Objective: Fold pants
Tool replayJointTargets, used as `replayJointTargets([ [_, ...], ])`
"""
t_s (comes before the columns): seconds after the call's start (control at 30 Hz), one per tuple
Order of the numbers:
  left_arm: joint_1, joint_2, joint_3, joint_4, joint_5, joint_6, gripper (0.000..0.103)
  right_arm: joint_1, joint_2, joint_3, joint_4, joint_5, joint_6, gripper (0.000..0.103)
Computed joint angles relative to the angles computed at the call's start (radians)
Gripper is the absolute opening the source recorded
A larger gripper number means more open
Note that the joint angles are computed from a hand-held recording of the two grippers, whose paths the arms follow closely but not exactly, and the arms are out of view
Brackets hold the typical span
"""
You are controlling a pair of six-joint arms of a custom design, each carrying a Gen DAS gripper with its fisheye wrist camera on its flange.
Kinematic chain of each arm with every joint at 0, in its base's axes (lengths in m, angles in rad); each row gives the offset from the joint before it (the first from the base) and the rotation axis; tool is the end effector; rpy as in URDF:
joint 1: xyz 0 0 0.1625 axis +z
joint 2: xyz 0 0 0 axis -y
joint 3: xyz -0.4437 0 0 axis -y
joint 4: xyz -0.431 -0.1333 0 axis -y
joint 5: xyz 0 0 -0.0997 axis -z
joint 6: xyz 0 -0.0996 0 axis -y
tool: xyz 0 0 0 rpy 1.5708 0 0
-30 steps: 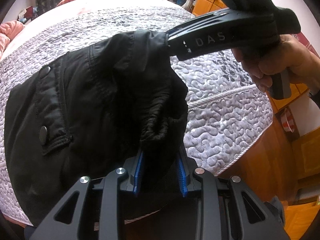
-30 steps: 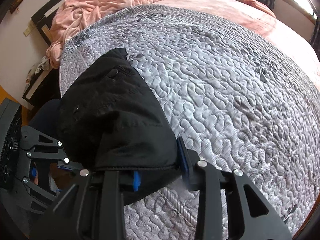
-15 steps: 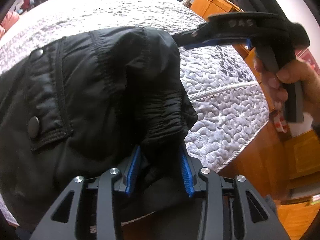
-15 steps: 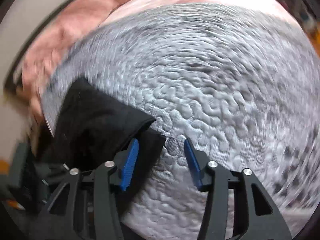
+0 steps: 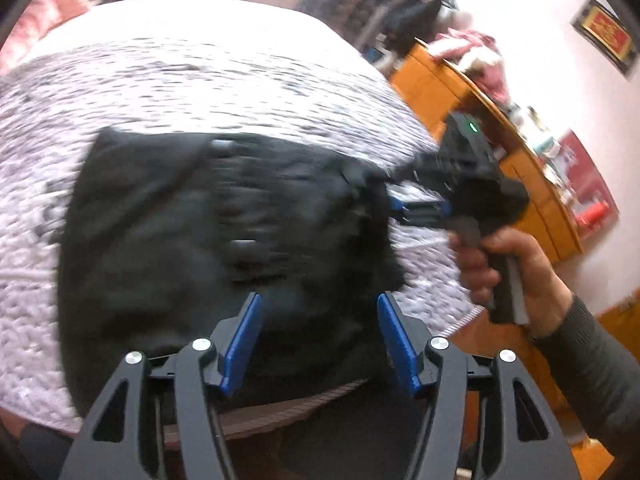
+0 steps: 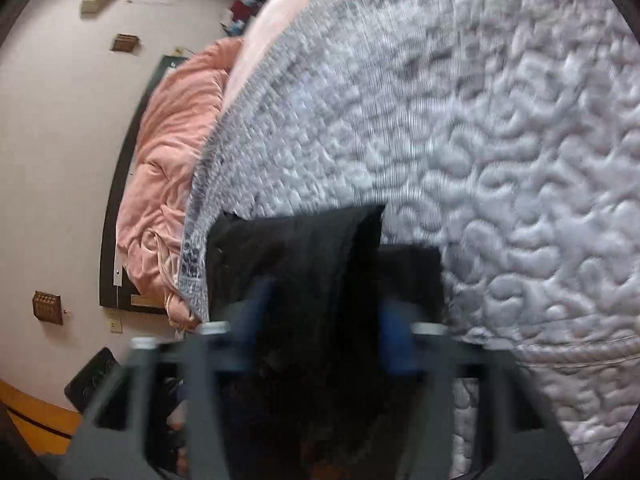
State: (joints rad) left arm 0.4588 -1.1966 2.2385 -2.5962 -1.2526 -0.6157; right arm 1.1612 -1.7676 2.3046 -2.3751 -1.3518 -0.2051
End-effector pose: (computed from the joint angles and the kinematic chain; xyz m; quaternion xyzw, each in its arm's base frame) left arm -0.3555 -0.3590 0.1072 0.2438 0.9568 -0.1152 0.1091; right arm -0.0193 -0.4336 0.3097 0.0861 0.9815 -0.1590 0.0632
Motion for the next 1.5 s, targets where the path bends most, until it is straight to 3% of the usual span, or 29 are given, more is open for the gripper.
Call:
replayJointTargets([
  [0.1, 0.029, -0.066, 0.035, 0.064, 0.054, -0.071, 0.060, 0.053, -0.023, 0.018, -0.030, -0.044, 0.022, 0.017],
  [0.17, 0.039, -0.091, 0.059, 0.079, 0.084, -0.096, 0.060, 0.097, -0.028, 0.040, -0.091, -0.149, 0.071, 0.021],
  [0.23, 0.054, -0.113, 0.080, 0.086, 0.103, -0.122, 0.060, 0.110, -0.018, 0.066, -0.167, -0.239, 0.078, 0.034],
  [0.3, 0.058, -0.122, 0.086, 0.091, 0.110, -0.132, 0.060, 0.085, -0.041, 0.081, -0.166, -0.186, 0.097, 0.048],
  [0.33, 0.053, -0.131, 0.089, 0.097, 0.114, -0.136, 0.061, 0.072, -0.068, 0.094, -0.154, -0.160, 0.104, 0.067],
  [0.37, 0.060, -0.150, 0.091, 0.109, 0.118, -0.127, 0.063, 0.060, -0.104, 0.112, -0.156, -0.149, 0.109, 0.072],
  [0.43, 0.055, -0.179, 0.109, 0.111, 0.130, -0.138, 0.068, 0.046, -0.199, 0.160, -0.161, -0.159, 0.138, 0.072],
  [0.53, 0.046, -0.226, 0.142, 0.115, 0.138, -0.169, 0.072, -0.032, -0.357, 0.240, -0.076, -0.106, 0.175, 0.072],
  [0.63, 0.045, -0.242, 0.148, 0.121, 0.137, -0.181, 0.072, -0.084, -0.452, 0.306, -0.013, -0.051, 0.156, 0.072],
  [0.7, 0.040, -0.247, 0.147, 0.122, 0.137, -0.178, 0.073, -0.093, -0.444, 0.330, -0.018, -0.034, 0.158, 0.061],
  [0.73, 0.035, -0.254, 0.148, 0.127, 0.140, -0.177, 0.073, -0.100, -0.423, 0.340, -0.036, -0.020, 0.154, 0.039],
  [0.77, 0.034, -0.255, 0.145, 0.129, 0.143, -0.173, 0.073, -0.095, -0.425, 0.345, -0.044, -0.031, 0.156, 0.033],
  [0.93, 0.015, -0.306, 0.153, 0.154, 0.177, -0.180, 0.081, -0.044, -0.526, 0.365, -0.052, -0.074, 0.193, 0.029],
  [1.1, 0.045, -0.273, 0.135, 0.140, 0.147, -0.149, 0.081, -0.025, -0.448, 0.376, -0.099, -0.192, 0.203, 0.028],
  [1.2, 0.040, -0.262, 0.123, 0.136, 0.150, -0.112, 0.082, 0.033, -0.464, 0.355, -0.074, -0.214, 0.224, 0.038],
  [1.23, 0.039, -0.261, 0.124, 0.130, 0.154, -0.108, 0.086, 0.061, -0.483, 0.345, -0.079, -0.233, 0.241, 0.048],
  [1.27, 0.039, -0.261, 0.125, 0.122, 0.159, -0.106, 0.090, 0.095, -0.483, 0.336, -0.103, -0.261, 0.251, 0.051],
  [1.37, 0.057, -0.236, 0.116, 0.119, 0.144, -0.100, 0.092, 0.214, -0.395, 0.283, -0.214, -0.340, 0.248, 0.051],
  [1.5, 0.074, -0.198, 0.102, 0.134, 0.127, -0.077, 0.092, 0.244, -0.183, 0.193, -0.318, -0.317, 0.217, 0.051],
])
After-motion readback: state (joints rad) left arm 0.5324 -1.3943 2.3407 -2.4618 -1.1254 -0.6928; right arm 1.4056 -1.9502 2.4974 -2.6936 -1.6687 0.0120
